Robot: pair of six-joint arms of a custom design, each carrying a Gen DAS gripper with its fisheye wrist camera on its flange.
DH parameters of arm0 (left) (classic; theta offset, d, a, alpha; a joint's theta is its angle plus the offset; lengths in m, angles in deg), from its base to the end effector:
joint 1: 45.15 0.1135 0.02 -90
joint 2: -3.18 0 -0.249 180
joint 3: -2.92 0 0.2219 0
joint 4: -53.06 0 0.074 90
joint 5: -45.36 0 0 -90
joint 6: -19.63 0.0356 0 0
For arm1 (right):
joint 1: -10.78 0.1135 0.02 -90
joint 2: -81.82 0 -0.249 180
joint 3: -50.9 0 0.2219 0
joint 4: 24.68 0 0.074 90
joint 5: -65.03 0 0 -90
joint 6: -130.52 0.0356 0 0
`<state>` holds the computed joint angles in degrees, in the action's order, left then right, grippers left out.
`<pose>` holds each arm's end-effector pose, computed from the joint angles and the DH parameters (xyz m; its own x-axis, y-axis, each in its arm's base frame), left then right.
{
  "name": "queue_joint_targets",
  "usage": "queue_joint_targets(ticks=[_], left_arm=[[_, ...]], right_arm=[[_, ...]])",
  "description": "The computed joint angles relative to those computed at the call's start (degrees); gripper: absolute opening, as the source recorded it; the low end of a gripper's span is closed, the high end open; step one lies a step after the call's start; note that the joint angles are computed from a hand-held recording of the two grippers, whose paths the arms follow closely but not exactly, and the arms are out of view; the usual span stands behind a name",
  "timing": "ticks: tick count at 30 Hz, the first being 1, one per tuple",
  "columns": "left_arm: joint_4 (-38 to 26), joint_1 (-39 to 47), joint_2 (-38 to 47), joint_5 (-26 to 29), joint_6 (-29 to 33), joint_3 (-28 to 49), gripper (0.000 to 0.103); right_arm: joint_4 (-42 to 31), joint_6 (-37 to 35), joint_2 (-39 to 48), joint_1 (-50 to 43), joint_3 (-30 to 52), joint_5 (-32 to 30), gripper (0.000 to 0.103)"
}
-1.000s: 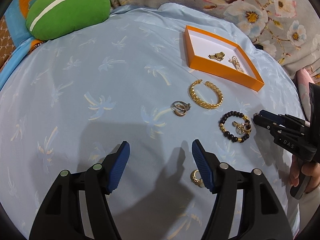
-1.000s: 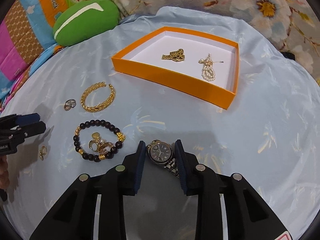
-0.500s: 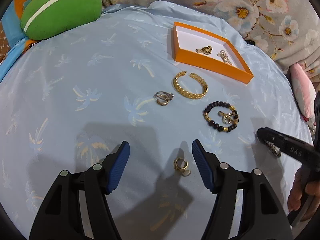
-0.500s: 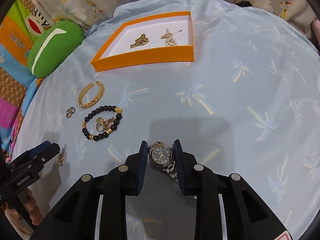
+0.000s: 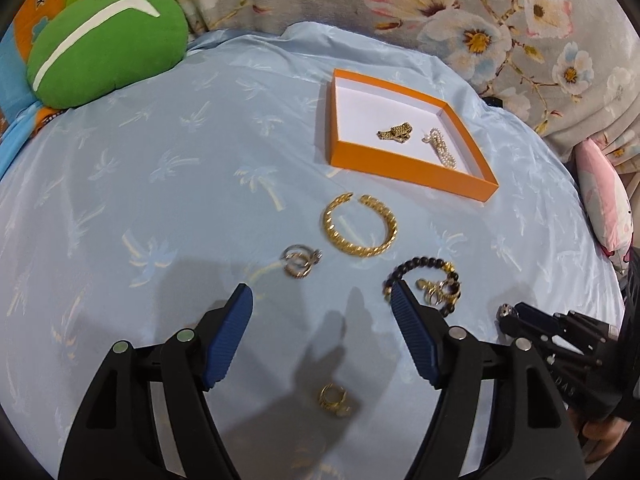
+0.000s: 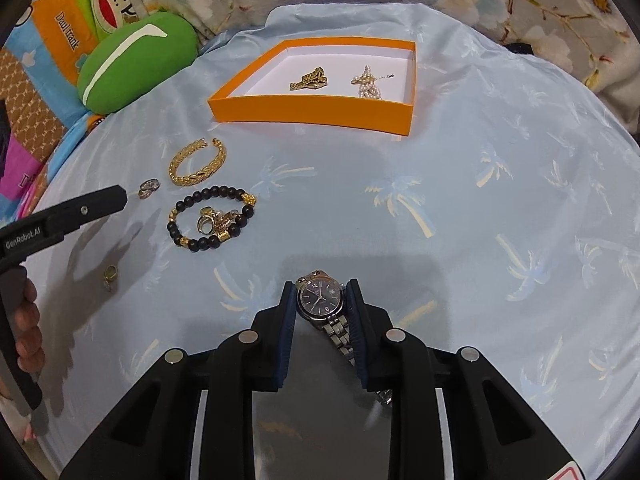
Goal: Organize jewelry
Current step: 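Close the left tool on the gold cuff bracelet while the right tool holds the silver watch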
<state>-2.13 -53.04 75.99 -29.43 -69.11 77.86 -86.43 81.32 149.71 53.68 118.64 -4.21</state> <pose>0.2298 -0.0413 0.2730 -0.7852 0.1302 -0.6054 0.3060 0.9316 -0.1964 0.1542 0.1260 0.2490 -0.8252 0.0673 -0.5609 0.0330 0.9969 0.0711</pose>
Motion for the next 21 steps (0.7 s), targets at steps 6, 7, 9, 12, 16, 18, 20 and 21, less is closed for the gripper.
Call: queue_joint_targets(ticks=[6, 7, 9, 12, 16, 18, 20, 21], left_arm=[[3.2, -6.1, 7.1, -3.5, -2.7, 4.7, 0.07], [3.8, -7.4, 8.9, -4.6, -3.1, 5.7, 0.07], [4.8, -9.2, 11.7, -6.4, -3.3, 7.1, 0.07], [5.2, -10.6, 15.9, -7.9, -3.6, 9.3, 0.07], [7.0, -12.7, 17.2, -11.0, -3.9, 9.5, 0.068], [8.0, -13.5, 16.8, -12.4, -3.5, 8.6, 0.061], [8.8, -14.0, 16.3, -13.1, -2.8, 7.8, 0.057], [8.8, -14.0, 16.2, -12.7, -2.8, 7.8, 0.057]], right_arm=[[1.2, 0.8, 0.0, -0.2, -0.5, 0.1, 0.024], [1.4, 0.9, 0.0, -0.4, -0.6, -0.1, 0.024], [1.6, 1.2, -0.1, -0.4, -0.7, -0.2, 0.024], [1.8, 1.7, 0.0, -0.2, -0.8, 0.1, 0.024], [2.1, 2.1, -0.1, -0.2, -1.0, 0.0, 0.024], [2.4, 2.2, -0.2, -0.3, -1.2, 0.0, 0.024], [2.5, 2.5, -0.2, -0.3, -1.2, 0.1, 0.024], [2.5, 2.7, -0.1, -0.2, -1.2, 0.1, 0.024]])
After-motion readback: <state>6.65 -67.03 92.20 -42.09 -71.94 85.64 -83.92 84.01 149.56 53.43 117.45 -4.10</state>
